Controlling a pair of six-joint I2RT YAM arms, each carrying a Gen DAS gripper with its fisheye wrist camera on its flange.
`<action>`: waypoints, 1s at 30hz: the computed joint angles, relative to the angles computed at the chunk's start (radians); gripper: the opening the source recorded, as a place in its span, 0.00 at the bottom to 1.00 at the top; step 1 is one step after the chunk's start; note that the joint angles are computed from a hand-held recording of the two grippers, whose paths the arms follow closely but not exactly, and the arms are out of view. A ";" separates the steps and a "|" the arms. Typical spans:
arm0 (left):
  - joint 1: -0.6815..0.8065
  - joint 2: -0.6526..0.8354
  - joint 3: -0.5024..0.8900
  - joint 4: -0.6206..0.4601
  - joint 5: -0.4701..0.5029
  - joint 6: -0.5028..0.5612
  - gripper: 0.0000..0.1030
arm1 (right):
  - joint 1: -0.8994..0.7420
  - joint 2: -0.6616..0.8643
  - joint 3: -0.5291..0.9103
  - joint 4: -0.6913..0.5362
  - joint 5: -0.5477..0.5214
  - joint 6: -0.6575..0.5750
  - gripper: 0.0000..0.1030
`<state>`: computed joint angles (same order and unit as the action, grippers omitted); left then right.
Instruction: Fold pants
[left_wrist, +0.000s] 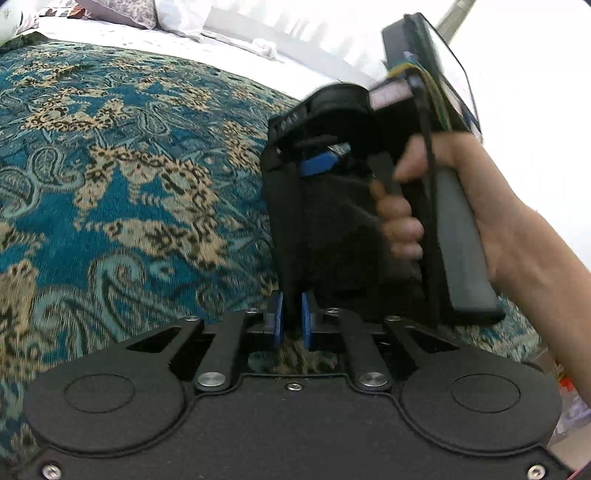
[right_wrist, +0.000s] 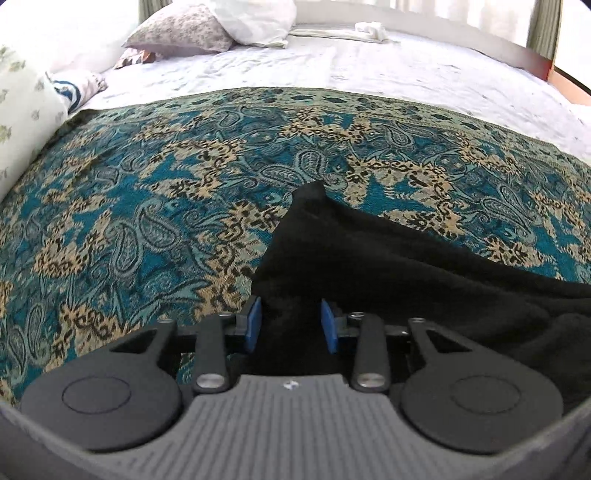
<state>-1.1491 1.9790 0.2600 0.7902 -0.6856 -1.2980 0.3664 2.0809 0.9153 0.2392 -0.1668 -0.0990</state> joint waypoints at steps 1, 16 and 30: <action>-0.013 -0.015 -0.010 -0.005 -0.002 -0.006 0.08 | 0.000 -0.001 -0.001 0.001 0.000 -0.003 0.37; 0.218 0.113 0.029 0.206 0.076 0.115 0.14 | -0.015 0.008 0.010 -0.012 -0.029 -0.020 0.36; 0.011 0.050 0.111 -0.132 -0.078 -0.079 0.13 | 0.011 0.103 0.137 0.027 0.032 -0.014 0.32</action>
